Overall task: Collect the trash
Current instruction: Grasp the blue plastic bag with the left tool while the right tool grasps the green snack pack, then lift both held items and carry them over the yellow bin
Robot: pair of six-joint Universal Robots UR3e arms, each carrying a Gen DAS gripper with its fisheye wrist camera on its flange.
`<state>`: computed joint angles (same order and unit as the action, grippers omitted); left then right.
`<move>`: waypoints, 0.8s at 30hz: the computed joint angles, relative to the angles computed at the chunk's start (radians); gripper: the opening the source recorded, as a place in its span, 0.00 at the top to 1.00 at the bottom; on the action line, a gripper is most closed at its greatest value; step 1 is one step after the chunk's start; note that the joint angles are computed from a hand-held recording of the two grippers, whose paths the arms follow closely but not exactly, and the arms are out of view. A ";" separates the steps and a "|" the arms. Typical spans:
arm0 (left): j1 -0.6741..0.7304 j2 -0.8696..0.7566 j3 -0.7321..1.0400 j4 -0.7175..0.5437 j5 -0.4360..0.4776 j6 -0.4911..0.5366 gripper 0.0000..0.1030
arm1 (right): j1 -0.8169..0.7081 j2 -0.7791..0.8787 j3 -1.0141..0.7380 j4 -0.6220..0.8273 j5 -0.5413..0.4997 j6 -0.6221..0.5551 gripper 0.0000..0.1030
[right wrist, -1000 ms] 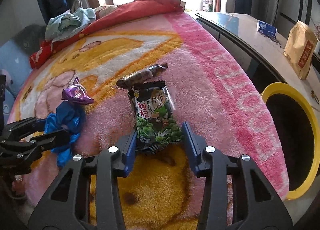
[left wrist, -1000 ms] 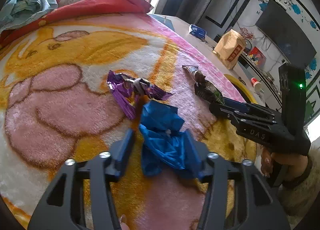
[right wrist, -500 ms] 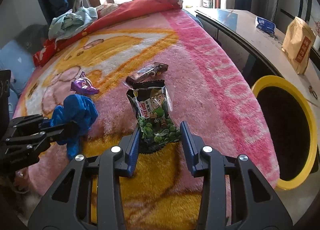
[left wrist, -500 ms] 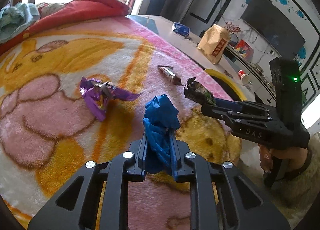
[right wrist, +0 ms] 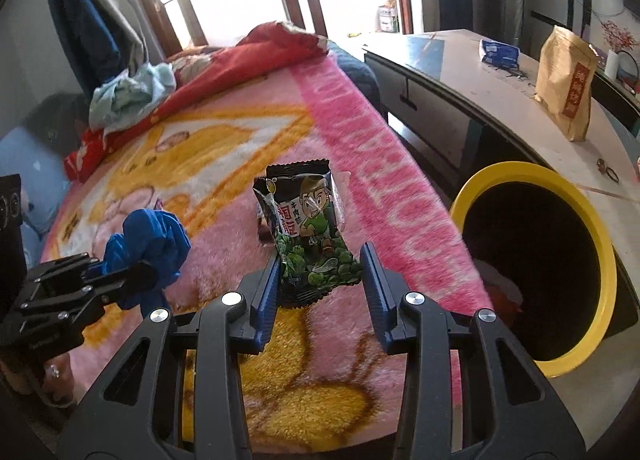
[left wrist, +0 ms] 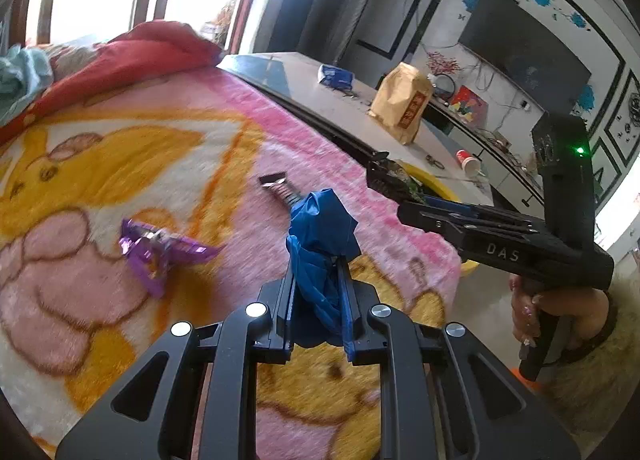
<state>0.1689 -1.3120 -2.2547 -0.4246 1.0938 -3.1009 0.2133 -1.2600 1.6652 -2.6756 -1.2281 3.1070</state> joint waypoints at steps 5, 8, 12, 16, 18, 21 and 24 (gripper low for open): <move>-0.075 -0.073 0.076 0.038 0.034 -0.032 0.83 | -0.045 -0.029 0.022 -0.020 0.020 0.012 0.70; -0.114 -0.116 0.120 0.053 0.050 -0.048 0.83 | -0.071 -0.042 0.032 -0.029 0.030 0.022 0.70; -0.162 -0.170 0.174 0.073 0.068 -0.064 0.83 | -0.116 -0.066 0.051 -0.046 0.044 0.036 0.70; -0.202 -0.219 0.229 0.084 0.082 -0.077 0.83 | -0.158 -0.082 0.068 -0.061 0.058 0.048 0.70; -0.215 -0.231 0.248 0.082 0.086 -0.081 0.83 | -0.182 -0.093 0.083 -0.072 0.065 0.055 0.70; -0.241 -0.265 0.290 0.083 0.094 -0.091 0.83 | -0.213 -0.104 0.097 -0.082 0.073 0.065 0.70; -0.265 -0.301 0.328 0.088 0.102 -0.098 0.83 | -0.243 -0.110 0.110 -0.092 0.077 0.072 0.70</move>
<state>-0.0960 -1.6134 -1.9264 -0.3363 1.1953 -3.1993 -0.0294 -1.3697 1.7749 -2.7677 -1.1507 3.1791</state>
